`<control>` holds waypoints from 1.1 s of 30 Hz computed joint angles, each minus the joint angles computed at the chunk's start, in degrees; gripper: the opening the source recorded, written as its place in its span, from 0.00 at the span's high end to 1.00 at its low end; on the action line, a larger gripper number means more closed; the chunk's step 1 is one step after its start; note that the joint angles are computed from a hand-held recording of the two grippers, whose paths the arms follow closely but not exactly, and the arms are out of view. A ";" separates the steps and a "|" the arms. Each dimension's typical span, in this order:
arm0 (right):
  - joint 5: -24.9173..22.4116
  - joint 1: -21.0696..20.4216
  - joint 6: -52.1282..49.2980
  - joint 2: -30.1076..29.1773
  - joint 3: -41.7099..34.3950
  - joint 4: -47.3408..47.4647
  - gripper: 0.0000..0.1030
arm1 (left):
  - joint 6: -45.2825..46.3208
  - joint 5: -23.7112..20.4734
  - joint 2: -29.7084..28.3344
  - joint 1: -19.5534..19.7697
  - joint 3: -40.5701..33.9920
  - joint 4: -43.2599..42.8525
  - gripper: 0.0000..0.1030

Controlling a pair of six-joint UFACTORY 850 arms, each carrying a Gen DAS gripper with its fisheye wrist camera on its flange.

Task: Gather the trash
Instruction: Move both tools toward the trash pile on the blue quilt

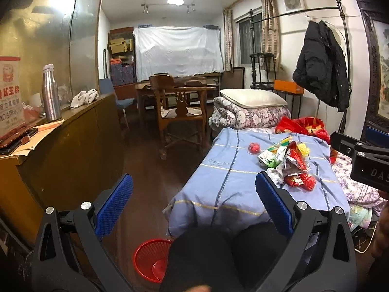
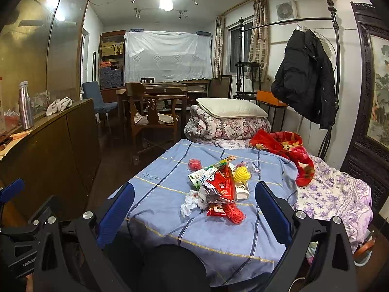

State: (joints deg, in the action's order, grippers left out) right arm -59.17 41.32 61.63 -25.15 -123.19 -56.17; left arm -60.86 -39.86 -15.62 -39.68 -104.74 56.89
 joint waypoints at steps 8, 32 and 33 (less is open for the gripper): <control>1.13 -0.36 0.03 0.06 -0.15 1.19 0.06 | 5.63 9.57 2.93 2.42 3.80 -9.74 0.07; 7.24 -9.10 -3.28 -2.23 2.10 11.14 0.06 | 14.55 -1.58 -11.27 2.58 -12.55 -12.28 0.07; 7.91 -9.72 -3.05 -2.19 2.58 11.74 0.06 | 15.52 -1.82 -12.12 2.82 -13.38 -13.09 0.07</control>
